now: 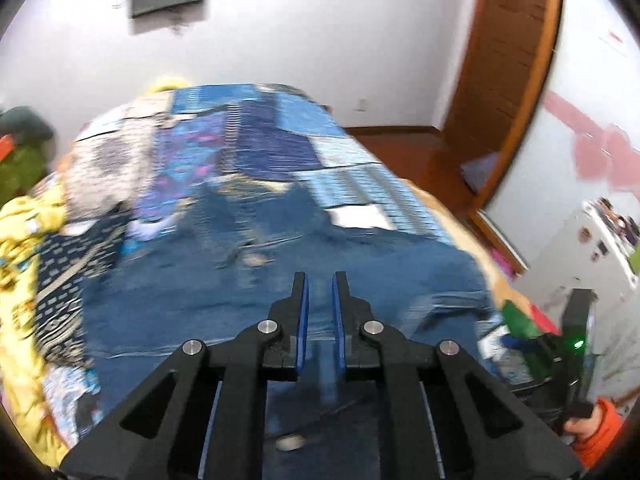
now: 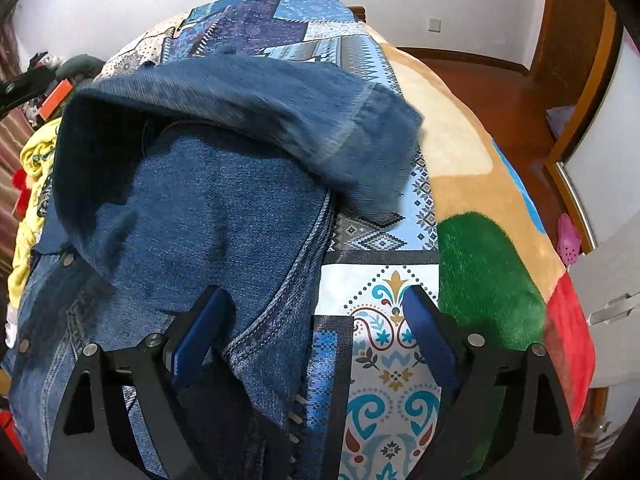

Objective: Fold large clothes

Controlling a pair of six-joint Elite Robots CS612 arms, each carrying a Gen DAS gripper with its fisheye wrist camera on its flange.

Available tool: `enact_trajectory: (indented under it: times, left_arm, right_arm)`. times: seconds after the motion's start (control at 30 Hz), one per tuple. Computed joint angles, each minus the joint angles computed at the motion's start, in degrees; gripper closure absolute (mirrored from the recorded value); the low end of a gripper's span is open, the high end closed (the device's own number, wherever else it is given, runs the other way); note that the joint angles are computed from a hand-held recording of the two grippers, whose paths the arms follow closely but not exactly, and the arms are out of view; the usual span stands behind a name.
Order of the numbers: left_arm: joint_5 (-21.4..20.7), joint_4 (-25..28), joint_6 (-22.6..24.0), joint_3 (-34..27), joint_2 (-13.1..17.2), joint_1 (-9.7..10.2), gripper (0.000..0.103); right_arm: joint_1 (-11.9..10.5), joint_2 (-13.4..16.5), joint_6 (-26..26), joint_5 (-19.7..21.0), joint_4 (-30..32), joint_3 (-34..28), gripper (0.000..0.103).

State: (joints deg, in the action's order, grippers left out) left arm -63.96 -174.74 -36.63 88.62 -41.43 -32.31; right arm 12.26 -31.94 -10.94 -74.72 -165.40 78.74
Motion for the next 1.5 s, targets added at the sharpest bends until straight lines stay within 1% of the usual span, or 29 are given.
enact_trajectory:
  times: [0.03, 0.07, 0.13, 0.2, 0.27, 0.33, 0.4, 0.43, 0.47, 0.53, 0.6, 0.7, 0.8, 0.9, 1.0, 1.03, 1.07, 1.1, 1.17, 1.23, 1.33, 1.43, 1.5]
  left_arm:
    - [-0.4, 0.9, -1.2, 0.9, -0.5, 0.33, 0.092]
    - [-2.0, 2.5, -2.5, 1.9, -1.1, 0.90, 0.092]
    - [-3.5, 4.7, -3.5, 3.0, -1.6, 1.40, 0.092]
    - [-3.8, 7.8, -2.8, 3.4, -2.1, 1.34, 0.092]
    - [-5.7, 9.2, -0.8, 3.1, -2.0, 1.23, 0.092]
    - [-7.0, 9.7, 1.3, 2.5, -1.8, 1.10, 0.084]
    - [-6.6, 9.4, 4.6, 1.3, -1.3, 0.47, 0.056]
    - [-5.4, 8.9, 6.2, 0.7, -1.0, -0.03, 0.055]
    - [-3.6, 8.5, 8.3, -0.2, -0.4, -0.63, 0.055]
    - [-2.4, 9.2, 11.7, -2.4, 0.6, -1.28, 0.055]
    - [-3.6, 9.4, 14.4, -4.6, 1.7, -1.44, 0.055]
    - [-5.5, 12.4, 17.5, -8.4, 3.6, -1.34, 0.055]
    - [-6.6, 16.5, 19.1, -12.2, 5.8, -1.14, 0.055]
    - [-6.4, 21.4, 19.4, -16.6, 8.4, -0.77, 0.055]
    - [-6.5, 23.4, 19.3, -20.1, 10.4, -0.41, 0.056]
    - [-6.7, 23.2, 19.2, -20.9, 10.8, -0.32, 0.058]
    - [-7.0, 22.3, 19.3, -21.6, 11.3, -0.19, 0.067]
    - [-7.7, 21.7, 19.2, -22.0, 11.5, -0.02, 0.080]
    - [-9.1, 20.1, 18.1, -22.6, 11.7, 0.40, 0.093]
    - [-9.2, 17.6, 16.5, -22.0, 11.4, 0.68, 0.095]
    - [-9.6, 12.4, 11.8, -19.0, 9.5, 1.36, 0.096]
    - [-7.6, 5.2, 7.3, -13.1, 6.2, 1.78, 0.096]
    - [-6.2, 1.7, 4.9, -9.4, 4.1, 1.90, 0.096]
  right_arm:
    - [0.1, 0.0, -0.1, -0.4, -0.1, 0.0, 0.015]
    - [0.2, 0.0, -0.1, -0.7, 0.0, -0.1, 0.015]
    - [0.2, 0.0, -0.1, -1.0, 0.2, -0.1, 0.015]
    - [0.3, -0.2, 0.4, -1.3, 0.5, -0.1, 0.015]
    - [0.3, -0.3, 0.9, -1.4, 0.7, 0.0, 0.015]
    - [0.3, -0.4, 1.4, -1.5, 1.0, 0.0, 0.015]
    - [0.2, -0.7, 2.1, -1.2, 1.1, 0.1, 0.015]
    - [0.1, -0.8, 2.3, -0.8, 1.0, 0.2, 0.015]
    - [0.1, -0.9, 2.4, -0.4, 0.8, 0.3, 0.015]
    - [0.0, -1.2, 2.4, 0.1, -0.3, 0.5, 0.015]
    - [0.0, -1.5, 2.0, 0.0, -1.7, 0.6, 0.015]
    - [0.2, -1.3, 1.6, -0.8, -2.7, -0.1, 0.015]
    - [0.2, -0.7, 1.7, -1.2, -2.5, -1.1, 0.015]
    - [0.3, -0.1, 1.7, -2.0, -2.1, -2.0, 0.015]
    - [0.2, 0.6, 2.0, -2.3, -0.7, -3.2, 0.015]
    - [0.2, 0.9, 2.2, -2.3, -0.1, -3.6, 0.015]
    - [0.1, 1.2, 2.3, -2.3, 0.6, -3.9, 0.015]
    - [0.1, 1.3, 2.3, -2.3, 1.4, -4.2, 0.015]
    - [0.2, 1.6, 1.8, -2.3, 2.8, -4.6, 0.015]
    - [0.4, 1.8, 0.9, -3.0, 2.5, -4.5, 0.014]
    - [0.5, 1.6, -0.4, -3.8, 2.2, -4.0, 0.013]
    - [0.5, 1.5, -1.1, -4.0, 2.4, -4.0, 0.013]
    - [0.5, 1.5, -1.4, -4.2, 2.5, -3.9, 0.012]
